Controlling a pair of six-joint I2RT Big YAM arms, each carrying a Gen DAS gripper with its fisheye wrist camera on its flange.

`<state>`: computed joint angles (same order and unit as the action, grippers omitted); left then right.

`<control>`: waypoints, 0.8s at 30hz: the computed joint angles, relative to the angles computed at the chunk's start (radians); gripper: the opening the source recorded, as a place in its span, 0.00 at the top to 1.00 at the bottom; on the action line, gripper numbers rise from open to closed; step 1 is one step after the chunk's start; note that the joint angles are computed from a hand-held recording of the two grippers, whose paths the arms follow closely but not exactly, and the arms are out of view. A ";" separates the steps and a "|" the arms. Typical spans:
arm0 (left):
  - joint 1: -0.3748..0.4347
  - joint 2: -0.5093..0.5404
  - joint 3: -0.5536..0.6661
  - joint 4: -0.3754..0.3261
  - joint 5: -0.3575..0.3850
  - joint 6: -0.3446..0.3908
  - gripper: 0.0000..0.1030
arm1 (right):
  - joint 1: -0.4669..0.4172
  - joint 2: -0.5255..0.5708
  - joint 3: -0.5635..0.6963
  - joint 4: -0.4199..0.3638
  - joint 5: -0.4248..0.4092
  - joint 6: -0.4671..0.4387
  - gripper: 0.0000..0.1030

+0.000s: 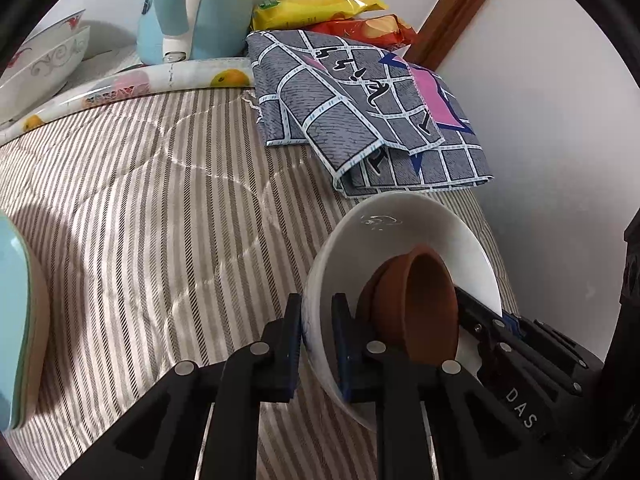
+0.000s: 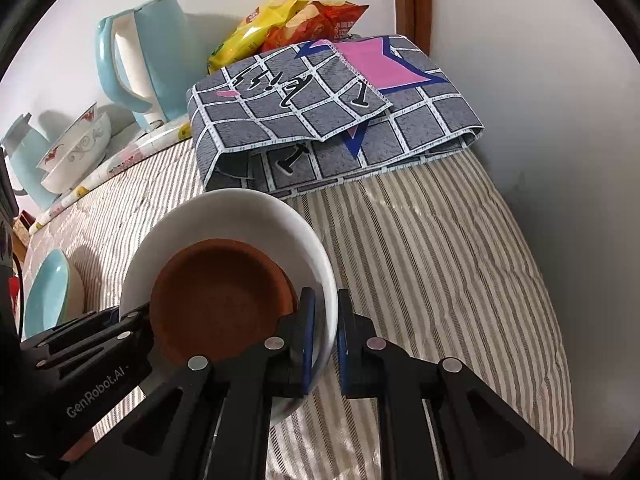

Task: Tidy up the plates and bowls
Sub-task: 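Lift the white bowl with both grippers and carry it toward the plate stack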

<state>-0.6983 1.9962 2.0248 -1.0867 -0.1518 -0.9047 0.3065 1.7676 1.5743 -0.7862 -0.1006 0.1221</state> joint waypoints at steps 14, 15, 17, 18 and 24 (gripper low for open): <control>-0.043 -0.094 -0.063 -0.001 -0.080 -0.018 0.86 | 0.024 -0.127 -0.099 0.039 0.018 0.014 0.91; -0.046 -0.099 -0.066 0.000 -0.083 -0.019 0.86 | 0.027 -0.138 -0.106 0.041 0.021 0.016 0.91; -0.052 -0.120 -0.085 0.003 -0.093 -0.022 0.86 | 0.032 -0.159 -0.120 0.046 0.024 0.020 0.91; -0.055 -0.129 -0.091 0.004 -0.099 -0.023 0.86 | 0.035 -0.169 -0.126 0.047 0.027 0.022 0.91; -0.068 -0.170 -0.124 0.012 -0.120 -0.028 0.86 | 0.048 -0.220 -0.156 0.048 0.037 0.038 0.91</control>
